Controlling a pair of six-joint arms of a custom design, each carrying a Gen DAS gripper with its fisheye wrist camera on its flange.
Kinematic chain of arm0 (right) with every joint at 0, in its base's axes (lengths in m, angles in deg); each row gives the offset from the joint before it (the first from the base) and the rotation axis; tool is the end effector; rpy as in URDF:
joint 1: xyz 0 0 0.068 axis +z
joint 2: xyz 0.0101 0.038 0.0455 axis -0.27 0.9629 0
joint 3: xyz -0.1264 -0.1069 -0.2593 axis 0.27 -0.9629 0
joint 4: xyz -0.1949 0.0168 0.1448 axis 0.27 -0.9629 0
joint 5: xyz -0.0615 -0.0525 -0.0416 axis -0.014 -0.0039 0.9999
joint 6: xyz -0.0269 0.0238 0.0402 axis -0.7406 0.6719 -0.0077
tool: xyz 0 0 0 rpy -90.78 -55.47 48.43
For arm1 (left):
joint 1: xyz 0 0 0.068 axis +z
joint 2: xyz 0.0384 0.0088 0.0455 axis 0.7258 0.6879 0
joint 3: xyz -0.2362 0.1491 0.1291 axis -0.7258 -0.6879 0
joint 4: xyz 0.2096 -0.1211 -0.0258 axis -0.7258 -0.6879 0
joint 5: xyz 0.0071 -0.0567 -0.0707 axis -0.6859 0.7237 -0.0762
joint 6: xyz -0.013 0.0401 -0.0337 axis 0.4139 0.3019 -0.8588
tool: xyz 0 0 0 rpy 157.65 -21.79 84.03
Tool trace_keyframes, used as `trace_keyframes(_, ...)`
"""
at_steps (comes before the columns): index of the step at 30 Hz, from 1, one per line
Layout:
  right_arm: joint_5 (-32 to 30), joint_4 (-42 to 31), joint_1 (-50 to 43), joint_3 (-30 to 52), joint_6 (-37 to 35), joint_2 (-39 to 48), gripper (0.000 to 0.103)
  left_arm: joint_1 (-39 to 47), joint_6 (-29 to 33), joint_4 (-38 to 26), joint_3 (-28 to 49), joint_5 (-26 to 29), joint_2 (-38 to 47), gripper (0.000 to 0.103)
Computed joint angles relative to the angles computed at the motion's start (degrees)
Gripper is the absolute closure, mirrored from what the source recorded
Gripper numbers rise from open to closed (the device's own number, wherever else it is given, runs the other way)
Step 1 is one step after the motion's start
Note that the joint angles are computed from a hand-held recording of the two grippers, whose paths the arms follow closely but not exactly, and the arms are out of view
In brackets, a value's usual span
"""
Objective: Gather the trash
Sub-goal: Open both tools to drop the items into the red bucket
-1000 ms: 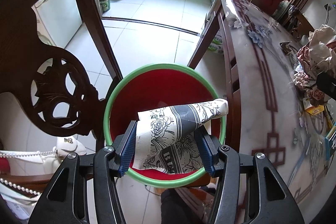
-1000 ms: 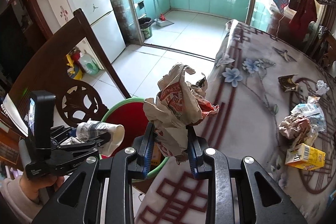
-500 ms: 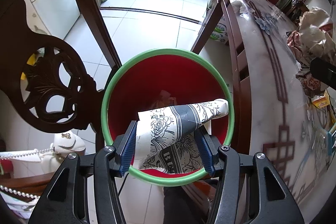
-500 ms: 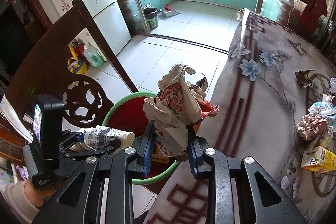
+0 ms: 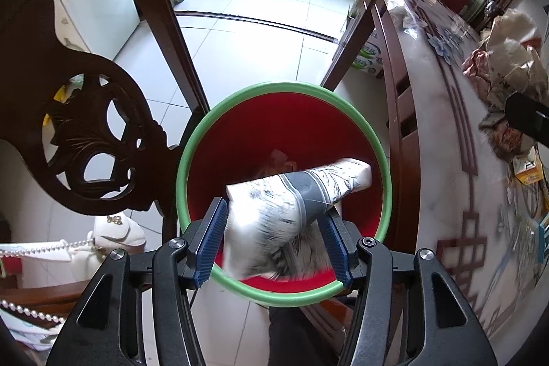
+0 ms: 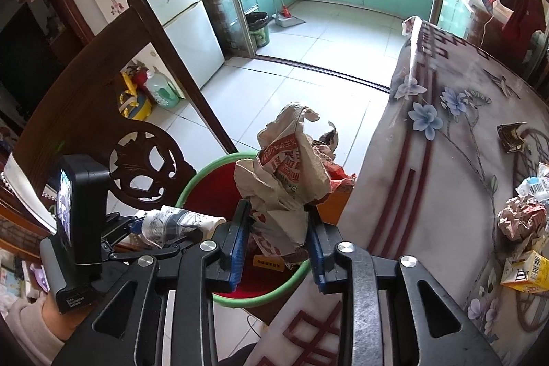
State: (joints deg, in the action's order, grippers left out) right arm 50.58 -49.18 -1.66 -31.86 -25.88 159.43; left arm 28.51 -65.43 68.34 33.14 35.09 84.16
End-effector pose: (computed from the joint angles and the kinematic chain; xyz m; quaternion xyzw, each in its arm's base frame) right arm 0.2671 0.0712 0.1370 -0.0557 0.9617 0.1130 0.2435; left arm 0.2724 -0.0916 0.0975 0.0723 0.9787 -0.0840 0.1726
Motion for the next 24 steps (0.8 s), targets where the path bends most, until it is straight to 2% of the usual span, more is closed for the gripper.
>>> trace_keyframes(3,0.0,0.0,0.0,-0.1,-0.1,-0.3,0.066,0.1,-0.3,0.6,-0.5,-0.3,-0.6,0.045)
trace_keyframes(10,-0.7,-0.3,-0.2,-1.0,-0.3,-2.6,0.066,-0.5,-1.0,1.1,-1.4,-0.5,-1.7,0.042)
trace_keyframes(13,-1.1,-0.6,-0.7,-1.5,-0.6,-3.6,0.066,-1.0,-1.6,1.4,-1.8,-0.9,-2.4,0.038)
trace_keyframes(24,-1.8,-2.8,-4.2,-4.5,-2.2,-9.6,0.065,-4.6,-4.2,0.9,-2.3,-2.2,-4.8,0.037)
